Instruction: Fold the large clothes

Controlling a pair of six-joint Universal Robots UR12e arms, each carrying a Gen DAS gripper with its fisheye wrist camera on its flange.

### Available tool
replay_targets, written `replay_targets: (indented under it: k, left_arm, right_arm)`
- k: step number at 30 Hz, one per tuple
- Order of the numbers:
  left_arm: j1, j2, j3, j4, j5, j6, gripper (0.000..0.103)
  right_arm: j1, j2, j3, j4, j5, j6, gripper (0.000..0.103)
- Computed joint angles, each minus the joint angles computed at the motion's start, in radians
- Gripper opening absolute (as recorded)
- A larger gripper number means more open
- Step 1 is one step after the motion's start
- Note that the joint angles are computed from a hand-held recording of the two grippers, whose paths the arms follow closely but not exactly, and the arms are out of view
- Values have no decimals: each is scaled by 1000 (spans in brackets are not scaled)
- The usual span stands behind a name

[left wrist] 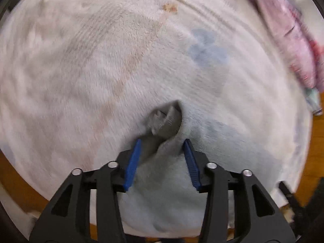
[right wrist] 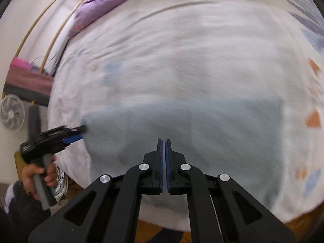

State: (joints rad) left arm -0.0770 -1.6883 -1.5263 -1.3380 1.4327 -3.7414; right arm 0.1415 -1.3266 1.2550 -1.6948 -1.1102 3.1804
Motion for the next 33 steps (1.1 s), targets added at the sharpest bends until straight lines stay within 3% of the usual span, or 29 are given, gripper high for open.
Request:
replay_targets:
  k: [4,8,10,15,19,23,26,29,33]
  left_arm:
    - [-10,-67,63,-79,38,39,33]
    - [3,-67,45,-45,5,20,38]
    - [17,-45,15,-5,-26,9,48]
    - [55,40,-74,73,-106,-20,56]
    - [61,115,-144,78,-151,-35,57]
    - [54,159,-199,61,-191,-48,57]
    - [45,169,-231,52,-189,-83,57]
    - [48,185,-263,51,-207,-107,57]
    - [48,204,-288,64,-218,-117,61]
  right_arm:
    - [44,70,-65,13,-73,-10,2]
    - [45,90,-36,28,-100,-17,0]
    - [41,97,-32,18,-88,-9,0]
    - [31,86,-39,49,-71,13,0]
    - [22,53,-27,72,-16,66,2]
    - [37,25,2,115,-27,57,2]
    - [55,18,39,134,-81,35,0]
    - [50,-1,99,72,-66,36,0]
    - [46,-6,87,99,-49,80,0]
